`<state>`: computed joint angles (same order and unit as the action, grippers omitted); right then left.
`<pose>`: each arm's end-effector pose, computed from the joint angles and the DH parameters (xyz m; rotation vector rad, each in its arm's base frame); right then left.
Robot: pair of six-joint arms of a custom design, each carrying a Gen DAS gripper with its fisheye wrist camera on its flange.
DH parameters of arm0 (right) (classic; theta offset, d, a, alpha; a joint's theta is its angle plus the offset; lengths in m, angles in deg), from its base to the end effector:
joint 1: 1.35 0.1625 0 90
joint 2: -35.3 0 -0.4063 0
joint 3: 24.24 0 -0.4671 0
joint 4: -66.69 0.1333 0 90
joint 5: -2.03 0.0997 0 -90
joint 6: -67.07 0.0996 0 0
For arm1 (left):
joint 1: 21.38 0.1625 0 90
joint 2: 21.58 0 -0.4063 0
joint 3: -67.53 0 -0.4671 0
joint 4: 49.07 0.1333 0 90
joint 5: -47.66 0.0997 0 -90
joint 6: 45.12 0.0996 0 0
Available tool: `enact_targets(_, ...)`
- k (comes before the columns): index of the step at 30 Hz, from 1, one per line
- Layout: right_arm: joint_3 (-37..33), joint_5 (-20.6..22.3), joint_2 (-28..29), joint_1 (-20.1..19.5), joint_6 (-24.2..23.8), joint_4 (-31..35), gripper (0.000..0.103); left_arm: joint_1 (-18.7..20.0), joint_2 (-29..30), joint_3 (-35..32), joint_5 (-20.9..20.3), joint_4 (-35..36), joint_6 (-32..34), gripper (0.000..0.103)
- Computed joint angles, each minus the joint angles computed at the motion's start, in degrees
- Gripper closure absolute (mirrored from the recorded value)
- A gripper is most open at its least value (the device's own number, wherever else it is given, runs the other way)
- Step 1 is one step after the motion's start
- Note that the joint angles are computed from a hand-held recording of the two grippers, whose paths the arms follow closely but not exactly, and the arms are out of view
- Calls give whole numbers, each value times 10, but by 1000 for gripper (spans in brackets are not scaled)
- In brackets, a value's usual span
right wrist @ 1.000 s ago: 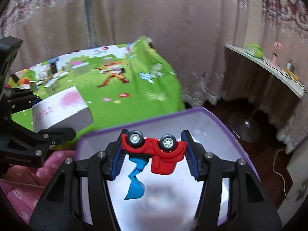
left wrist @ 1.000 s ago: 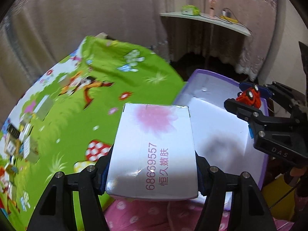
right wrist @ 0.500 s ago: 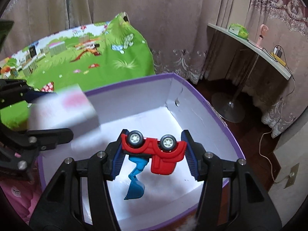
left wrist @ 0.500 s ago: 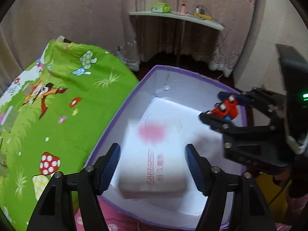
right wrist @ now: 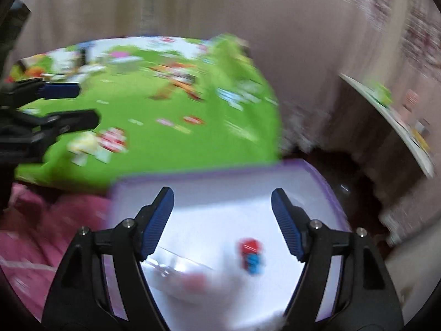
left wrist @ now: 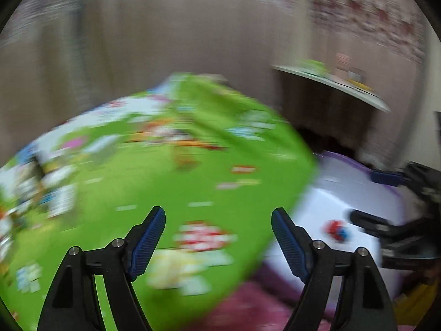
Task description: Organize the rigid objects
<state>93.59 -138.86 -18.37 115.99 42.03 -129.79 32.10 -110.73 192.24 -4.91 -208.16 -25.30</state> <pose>0.3071 -0.4720 0.0901 0.5898 -2.0906 0.8471 -0.1494 -0.5275 0.2863 0.9366 2.2788 -0.8511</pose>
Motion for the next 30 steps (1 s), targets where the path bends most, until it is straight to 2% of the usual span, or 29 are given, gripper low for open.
enact_targets(3, -67, 56, 57, 15, -38, 26, 24, 38, -26, 8, 65, -101, 48, 21)
enact_targets(5, -124, 100, 102, 22, -45, 58, 21, 70, -33, 4, 99, -168, 78, 18)
enact_targets(6, -147, 119, 121, 21, -38, 73, 20, 92, -35, -1, 123, -206, 90, 18)
enact_targets(9, -239, 181, 189, 16, 18, 154, 20, 151, -36, -25, 166, -233, 76, 18)
enact_targets(11, -308, 207, 240, 10, 58, 209, 20, 180, -38, -36, 175, -242, 63, 18)
enact_targets(15, -467, 204, 355, 7, 113, 280, 20, 231, -43, -63, 175, -245, 46, 18)
enact_targets(18, -590, 196, 434, 8, 145, 336, 20, 258, -43, -81, 168, -211, 10, 18)
enact_targets(20, -656, 177, 474, 8, 152, 366, 18, 270, -52, -83, 156, -180, -17, 18)
enact_targets(21, -688, 160, 498, 11, 139, 359, 17, 274, -56, -87, 149, -158, -35, 18)
enact_targets(25, -792, 111, 559, 16, 116, 400, 18, 282, -52, -111, 126, -115, -58, 18)
enact_targets(26, -796, 113, 561, 15, 114, 397, 33, 285, -44, -122, 121, -113, -53, 18)
enact_targets(27, -794, 110, 561, 15, 109, 384, 59, 285, -31, -138, 121, -107, -38, 18)
enact_targets(30, -771, 122, 548, 14, 85, 368, 59, 290, 15, -204, 118, -71, 48, 18)
